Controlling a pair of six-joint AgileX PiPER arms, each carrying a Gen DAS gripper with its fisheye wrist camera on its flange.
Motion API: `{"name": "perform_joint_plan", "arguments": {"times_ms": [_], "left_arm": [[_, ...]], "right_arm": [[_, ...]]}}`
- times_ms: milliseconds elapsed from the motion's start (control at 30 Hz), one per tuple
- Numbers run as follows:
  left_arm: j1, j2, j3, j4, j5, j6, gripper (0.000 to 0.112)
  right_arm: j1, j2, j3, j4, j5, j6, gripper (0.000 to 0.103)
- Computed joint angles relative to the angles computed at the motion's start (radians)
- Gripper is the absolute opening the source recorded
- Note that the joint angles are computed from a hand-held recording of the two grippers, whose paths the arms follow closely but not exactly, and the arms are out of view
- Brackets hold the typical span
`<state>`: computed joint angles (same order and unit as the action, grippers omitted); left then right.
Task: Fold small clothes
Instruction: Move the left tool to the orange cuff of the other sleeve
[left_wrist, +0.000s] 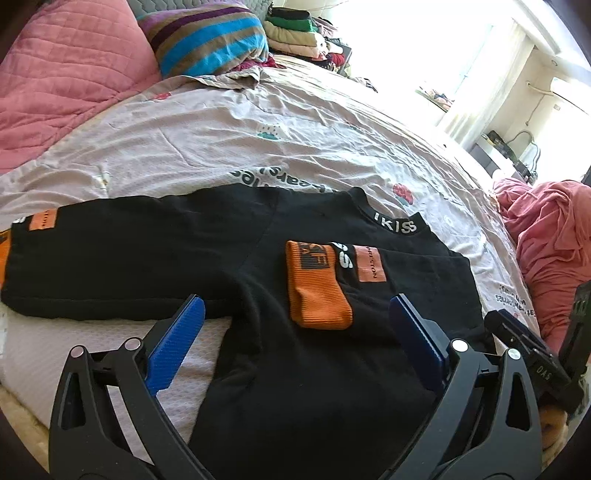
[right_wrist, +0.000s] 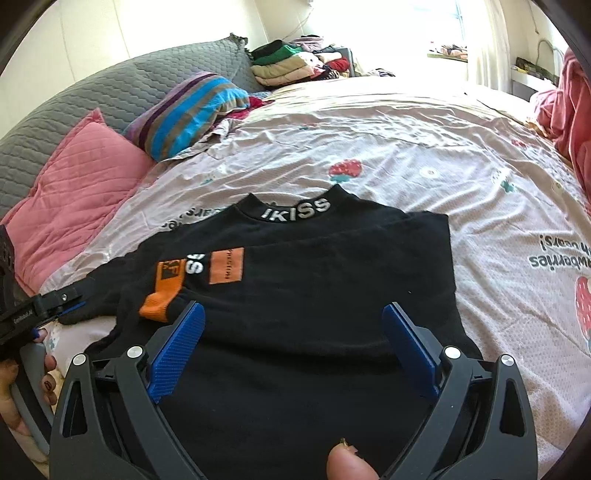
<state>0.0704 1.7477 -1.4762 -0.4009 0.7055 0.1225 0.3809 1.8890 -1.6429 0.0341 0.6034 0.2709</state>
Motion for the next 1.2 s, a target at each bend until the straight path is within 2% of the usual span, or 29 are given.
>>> {"name": "perform_joint_plan", "arguments": {"times_ms": [367,1033,1200], "left_arm": [[0.078,-0.053,0.047,0.008,-0.026,0.006,0.093],[0.268,-0.083,0.107,-0.069,-0.053,0.079,0.093],[0.309,-0.081,0.117,-0.067,-0.068,0.071,0.093]], "right_arm": [[0.084,0.064,-0.15,-0.045,0.057,0.005,0.096],[0.24,0.29,-0.571,-0.132,0.225,-0.007,0.097],[0.268,0.373,-0.723,-0.125,0.295,-0.032,0.097]]}}
